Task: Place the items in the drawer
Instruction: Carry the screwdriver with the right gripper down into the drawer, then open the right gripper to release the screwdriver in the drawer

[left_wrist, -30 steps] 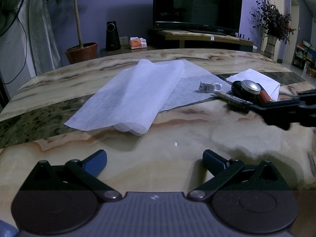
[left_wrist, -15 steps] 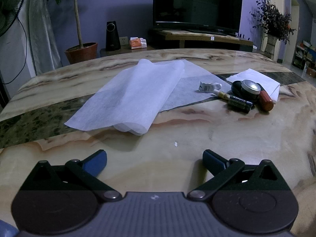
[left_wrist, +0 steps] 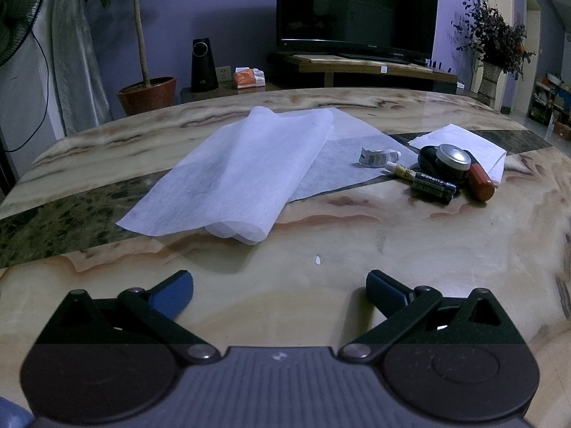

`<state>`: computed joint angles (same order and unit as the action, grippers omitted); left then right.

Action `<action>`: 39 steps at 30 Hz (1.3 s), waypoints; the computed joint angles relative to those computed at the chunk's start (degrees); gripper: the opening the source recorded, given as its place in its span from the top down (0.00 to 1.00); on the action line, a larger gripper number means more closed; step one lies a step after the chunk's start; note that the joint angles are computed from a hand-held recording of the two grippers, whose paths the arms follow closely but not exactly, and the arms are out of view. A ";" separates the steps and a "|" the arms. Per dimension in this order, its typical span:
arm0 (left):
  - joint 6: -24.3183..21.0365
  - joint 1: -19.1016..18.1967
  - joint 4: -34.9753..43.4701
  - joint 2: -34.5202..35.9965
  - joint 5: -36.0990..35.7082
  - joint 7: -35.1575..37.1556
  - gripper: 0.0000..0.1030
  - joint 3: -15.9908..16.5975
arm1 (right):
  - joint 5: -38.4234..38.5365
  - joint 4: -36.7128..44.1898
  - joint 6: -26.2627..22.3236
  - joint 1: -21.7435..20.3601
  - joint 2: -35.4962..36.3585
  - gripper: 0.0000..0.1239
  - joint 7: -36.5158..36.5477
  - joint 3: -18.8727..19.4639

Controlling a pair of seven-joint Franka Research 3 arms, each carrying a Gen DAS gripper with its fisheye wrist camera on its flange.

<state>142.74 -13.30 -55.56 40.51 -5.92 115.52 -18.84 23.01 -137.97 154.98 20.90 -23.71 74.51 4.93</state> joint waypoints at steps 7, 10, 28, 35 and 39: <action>0.00 0.00 -0.01 0.00 0.03 -0.02 0.00 -0.01 | -16.10 1.53 -6.10 -7.80 3.41 0.95 13.70 5.54; 0.00 0.01 0.01 0.01 0.03 -0.01 0.00 -0.02 | -18.96 1.97 -8.00 -7.47 4.69 0.95 15.59 5.04; 0.02 0.02 -0.03 0.00 0.02 -0.01 0.00 -0.02 | -20.93 4.50 -9.36 -5.11 5.27 0.66 10.29 3.14; 0.02 0.01 -0.03 0.00 0.03 -0.01 0.00 -0.02 | 6.67 5.20 -10.15 5.08 2.38 0.60 -13.82 -6.86; 0.02 0.01 -0.03 0.00 0.03 -0.01 0.00 -0.02 | 21.89 5.78 -11.47 7.90 -0.27 0.60 -25.17 -10.69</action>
<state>142.76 -13.29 -55.59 40.51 -5.89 115.51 -18.87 44.91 -132.20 143.50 28.79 -23.97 49.34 -5.76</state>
